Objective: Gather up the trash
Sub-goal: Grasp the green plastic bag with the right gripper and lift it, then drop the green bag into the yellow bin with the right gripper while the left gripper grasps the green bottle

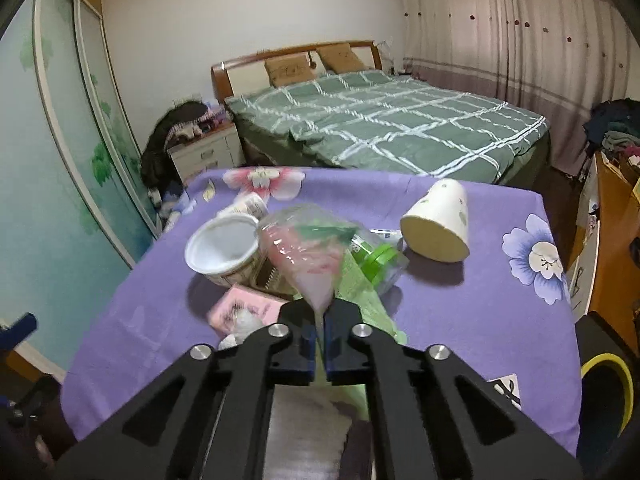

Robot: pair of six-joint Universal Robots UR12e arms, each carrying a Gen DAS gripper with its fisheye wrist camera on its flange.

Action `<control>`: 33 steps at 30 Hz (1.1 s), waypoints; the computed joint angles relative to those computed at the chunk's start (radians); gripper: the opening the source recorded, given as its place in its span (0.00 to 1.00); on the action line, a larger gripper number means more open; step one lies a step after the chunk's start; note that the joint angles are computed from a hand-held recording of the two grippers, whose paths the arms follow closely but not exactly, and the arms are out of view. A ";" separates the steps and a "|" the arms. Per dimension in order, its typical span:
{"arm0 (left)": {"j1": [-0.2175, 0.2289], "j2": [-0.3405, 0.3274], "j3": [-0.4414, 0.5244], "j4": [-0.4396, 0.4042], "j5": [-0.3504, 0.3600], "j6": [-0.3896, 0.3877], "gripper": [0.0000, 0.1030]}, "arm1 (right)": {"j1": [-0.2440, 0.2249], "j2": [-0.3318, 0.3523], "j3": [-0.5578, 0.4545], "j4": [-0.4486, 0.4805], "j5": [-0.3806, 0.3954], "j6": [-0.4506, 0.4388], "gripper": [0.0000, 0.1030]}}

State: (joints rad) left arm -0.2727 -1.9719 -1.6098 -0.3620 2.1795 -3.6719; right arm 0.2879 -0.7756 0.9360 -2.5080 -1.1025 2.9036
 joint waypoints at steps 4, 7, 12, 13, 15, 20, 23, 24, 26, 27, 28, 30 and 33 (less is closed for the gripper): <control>-0.003 -0.004 0.006 0.005 -0.013 0.012 0.96 | -0.017 -0.036 0.057 -0.099 0.034 0.045 0.01; -0.007 -0.008 0.012 0.006 -0.023 0.020 0.96 | -0.031 -0.060 0.091 -0.148 0.061 0.070 0.01; -0.014 -0.020 0.027 0.006 -0.043 0.036 0.96 | -0.063 -0.102 0.162 -0.238 0.096 0.129 0.01; -0.016 -0.021 0.029 0.006 -0.047 0.039 0.96 | -0.068 -0.109 0.174 -0.251 0.097 0.141 0.01; -0.020 -0.026 0.035 0.009 -0.061 0.047 0.96 | -0.083 -0.122 0.199 -0.280 0.096 0.172 0.01; -0.029 -0.045 0.059 0.006 -0.096 0.073 0.96 | -0.117 -0.140 0.239 -0.338 0.085 0.238 0.01; -0.035 -0.055 0.073 -0.005 -0.110 0.082 0.96 | -0.137 -0.149 0.259 -0.366 0.108 0.274 0.01; -0.037 -0.060 0.081 -0.010 -0.117 0.087 0.96 | -0.145 -0.150 0.263 -0.378 0.138 0.289 0.01; -0.039 -0.067 0.091 -0.015 -0.127 0.096 0.96 | -0.153 -0.156 0.275 -0.416 0.151 0.306 0.01; -0.040 -0.069 0.094 -0.013 -0.131 0.101 0.96 | -0.151 -0.163 0.285 -0.441 0.116 0.306 0.01; -0.041 -0.073 0.098 -0.010 -0.137 0.108 0.96 | -0.153 -0.170 0.299 -0.464 0.101 0.308 0.01; -0.044 -0.078 0.104 -0.003 -0.152 0.123 0.96 | -0.162 -0.174 0.305 -0.481 0.103 0.321 0.01; -0.047 -0.087 0.113 -0.006 -0.184 0.146 0.96 | -0.170 -0.177 0.316 -0.499 0.030 0.337 0.01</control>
